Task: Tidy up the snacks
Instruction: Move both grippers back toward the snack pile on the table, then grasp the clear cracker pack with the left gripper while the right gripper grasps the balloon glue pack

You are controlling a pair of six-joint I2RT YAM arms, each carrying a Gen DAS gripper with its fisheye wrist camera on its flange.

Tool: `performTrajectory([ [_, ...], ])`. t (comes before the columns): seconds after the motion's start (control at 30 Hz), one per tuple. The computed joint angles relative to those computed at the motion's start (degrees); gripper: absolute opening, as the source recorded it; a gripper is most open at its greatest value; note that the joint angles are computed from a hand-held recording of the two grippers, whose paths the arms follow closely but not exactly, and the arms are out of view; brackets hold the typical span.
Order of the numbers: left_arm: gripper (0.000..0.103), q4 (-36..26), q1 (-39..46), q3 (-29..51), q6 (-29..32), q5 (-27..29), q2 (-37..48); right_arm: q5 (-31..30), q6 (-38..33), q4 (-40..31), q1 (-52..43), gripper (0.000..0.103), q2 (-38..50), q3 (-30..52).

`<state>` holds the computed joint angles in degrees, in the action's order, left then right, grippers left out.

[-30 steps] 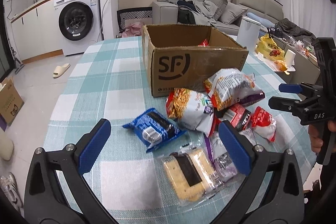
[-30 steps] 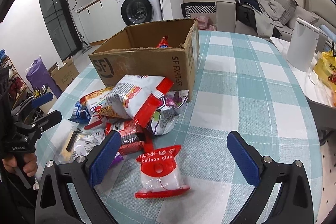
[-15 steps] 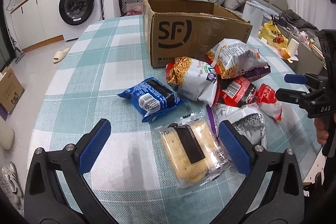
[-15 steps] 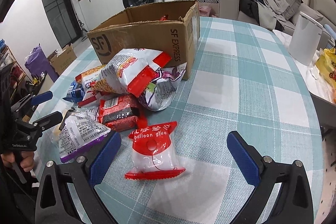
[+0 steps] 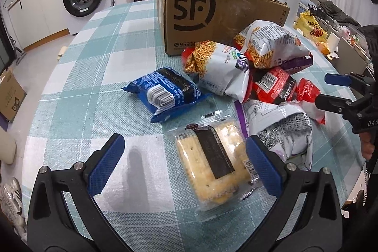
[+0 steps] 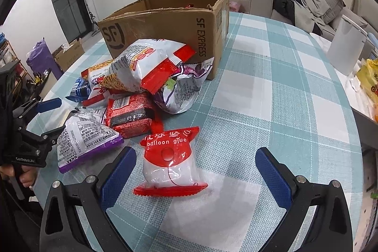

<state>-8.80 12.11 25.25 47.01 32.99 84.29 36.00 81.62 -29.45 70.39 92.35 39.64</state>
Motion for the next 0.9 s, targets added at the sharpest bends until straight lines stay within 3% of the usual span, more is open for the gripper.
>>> performTrajectory([
  [0.43, 0.102, 0.24, -2.51, 1.61, -0.26, -2.74, 3.62, -3.27, -2.21, 1.22, -1.59, 0.103, 3.21, 0.88],
  [0.6, 0.103, 3.25, -2.37, 1.49, 0.65, -5.70, 4.62, -4.14, -2.21, 2.20, -2.15, 0.102, 2.56, -0.34],
  [0.9, 0.097, 0.91, -1.02, 3.58, 3.20, -4.38, 6.74, -4.27, -3.34, 3.68, -1.81, 0.096, 1.45, -1.17],
])
